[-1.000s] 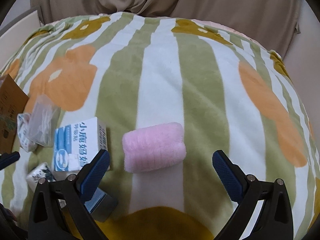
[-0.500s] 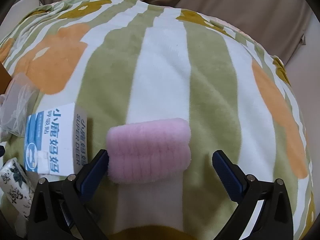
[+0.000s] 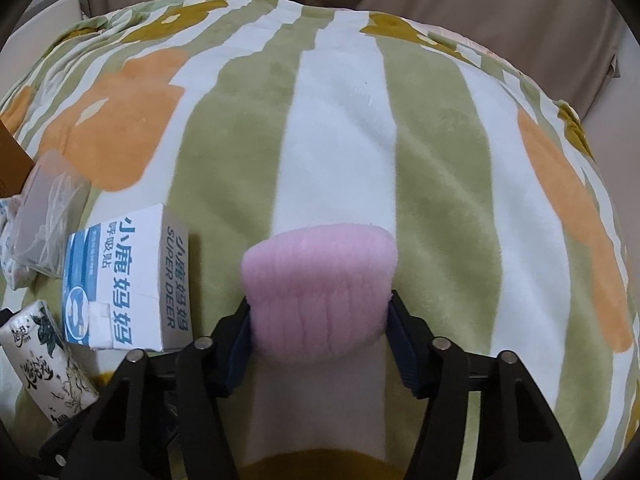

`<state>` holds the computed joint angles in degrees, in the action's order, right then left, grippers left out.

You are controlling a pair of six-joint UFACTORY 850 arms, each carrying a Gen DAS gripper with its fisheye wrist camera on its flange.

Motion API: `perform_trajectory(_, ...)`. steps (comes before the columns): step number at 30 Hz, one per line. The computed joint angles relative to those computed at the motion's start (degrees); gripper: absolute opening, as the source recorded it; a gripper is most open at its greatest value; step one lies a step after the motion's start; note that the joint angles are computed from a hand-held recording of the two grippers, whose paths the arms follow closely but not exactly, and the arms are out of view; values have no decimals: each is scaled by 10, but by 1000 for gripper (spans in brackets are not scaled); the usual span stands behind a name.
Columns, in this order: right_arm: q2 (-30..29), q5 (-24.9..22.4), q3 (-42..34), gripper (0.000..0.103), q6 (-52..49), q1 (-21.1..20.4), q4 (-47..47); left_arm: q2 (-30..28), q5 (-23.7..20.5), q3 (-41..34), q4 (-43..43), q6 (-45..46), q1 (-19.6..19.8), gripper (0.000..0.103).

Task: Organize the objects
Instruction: 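Grasp the white tissue pack with the left tool while the right tool grasps the pink roll, then lift the tissue pack and pink roll and carry both over the box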

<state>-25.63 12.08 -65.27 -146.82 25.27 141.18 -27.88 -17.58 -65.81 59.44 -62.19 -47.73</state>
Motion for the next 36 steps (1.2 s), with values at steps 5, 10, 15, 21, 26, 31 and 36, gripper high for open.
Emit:
perform_trajectory(5,7,-3,4,47,-8,-1,11,9,9,7,4,-10,1,60)
perform_trajectory(10,17,-7,10,39,2,1,5,22,19,13,7,-21,4,60)
perform_trajectory(15,27,-10,14,32,-13,0,26,34,24,17,14,-30,6,60)
perform_trajectory(21,45,-13,20,31,-45,-4,68,54,47,25,-15,-17,14,60)
perform_trajectory(26,69,-11,26,31,-96,-3,126,81,62,34,-24,-14,20,60)
perform_trajectory(31,94,-3,29,31,-90,6,120,111,81,46,-45,4,29,60)
perform_trajectory(36,119,4,30,31,-92,22,121,149,89,63,-42,2,42,60)
